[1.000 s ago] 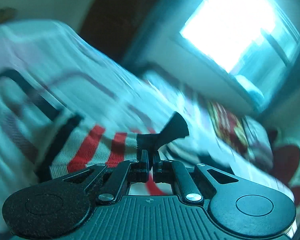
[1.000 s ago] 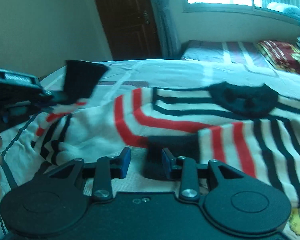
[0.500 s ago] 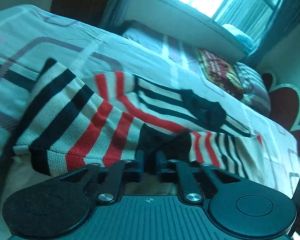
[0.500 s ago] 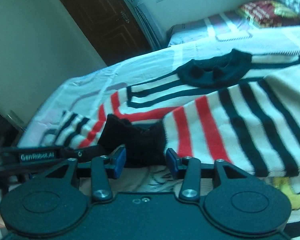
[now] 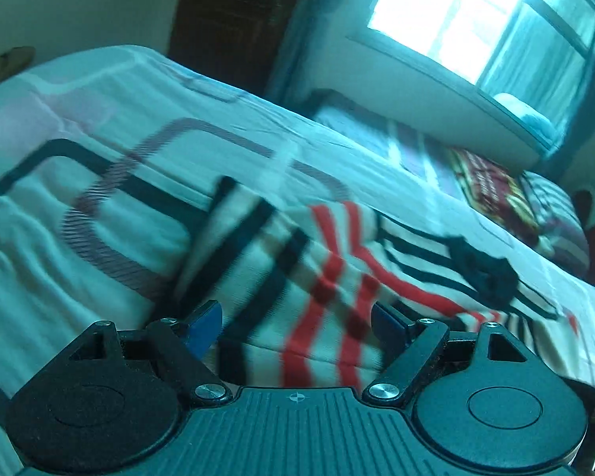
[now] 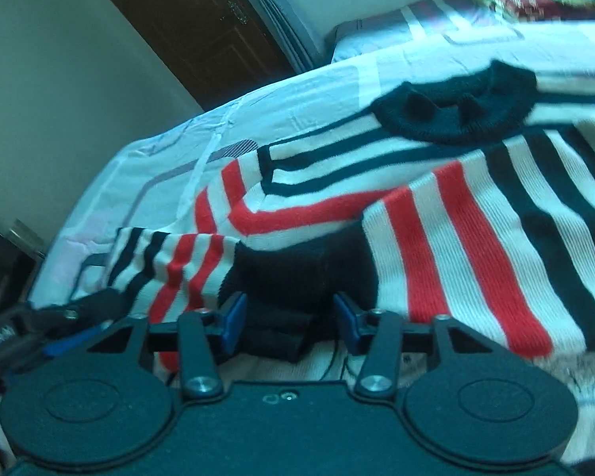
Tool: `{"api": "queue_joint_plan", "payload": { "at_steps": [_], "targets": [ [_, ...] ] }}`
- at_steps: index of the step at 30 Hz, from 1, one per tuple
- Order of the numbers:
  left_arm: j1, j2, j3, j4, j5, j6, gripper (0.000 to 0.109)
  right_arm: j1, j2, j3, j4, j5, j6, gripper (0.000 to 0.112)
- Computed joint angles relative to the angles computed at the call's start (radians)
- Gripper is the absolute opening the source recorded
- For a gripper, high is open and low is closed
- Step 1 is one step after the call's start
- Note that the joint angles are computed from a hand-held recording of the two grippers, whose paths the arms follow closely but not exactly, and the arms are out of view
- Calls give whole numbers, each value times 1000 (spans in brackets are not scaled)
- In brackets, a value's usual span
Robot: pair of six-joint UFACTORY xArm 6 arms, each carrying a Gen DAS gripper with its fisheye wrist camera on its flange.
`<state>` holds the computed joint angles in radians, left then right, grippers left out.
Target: Fold small clothes
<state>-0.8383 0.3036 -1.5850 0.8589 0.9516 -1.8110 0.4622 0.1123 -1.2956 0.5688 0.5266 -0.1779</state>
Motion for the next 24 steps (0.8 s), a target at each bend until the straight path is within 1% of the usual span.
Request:
{"api": "queue_joint_plan", "payload": {
  "at_steps": [1, 2, 3, 5, 7, 10, 11, 14, 17, 18, 21, 24],
  "targets": [
    [1, -9, 12, 3, 6, -4, 82, 13, 7, -3, -45, -15, 5, 37],
    [2, -12, 17, 6, 11, -7, 82, 24, 12, -5, -76, -24, -2, 28],
    [3, -18, 26, 10, 13, -10, 82, 31, 16, -9, -80, -23, -17, 17],
    [4, -18, 28, 14, 16, -11, 82, 38, 16, -9, -63, -32, -45, 12],
    [3, -16, 27, 19, 23, -7, 82, 42, -11, 21, -38, -73, -90, 11],
    [-1, 0, 2, 25, 29, -3, 82, 32, -78, 81, -45, -175, -108, 11],
    [-2, 8, -9, 27, 28, 1, 82, 20, -100, 97, -62, -208, -112, 11],
    [-4, 40, -53, 27, 16, 24, 82, -46, -149, 124, -156, -245, -72, 11],
    [-7, 91, -116, 14, 2, 60, 82, -139, -182, 141, -274, -249, -5, 11],
    [-9, 111, -141, 6, -1, 75, 82, -168, -190, 145, -305, -238, 13, 11],
    [-11, 176, -222, -28, -2, 125, 82, -251, -208, 159, -353, -177, 42, 11],
    [-13, 233, -294, -71, 5, 173, 82, -299, -220, 188, -340, -123, 49, 11]
  ]
}}
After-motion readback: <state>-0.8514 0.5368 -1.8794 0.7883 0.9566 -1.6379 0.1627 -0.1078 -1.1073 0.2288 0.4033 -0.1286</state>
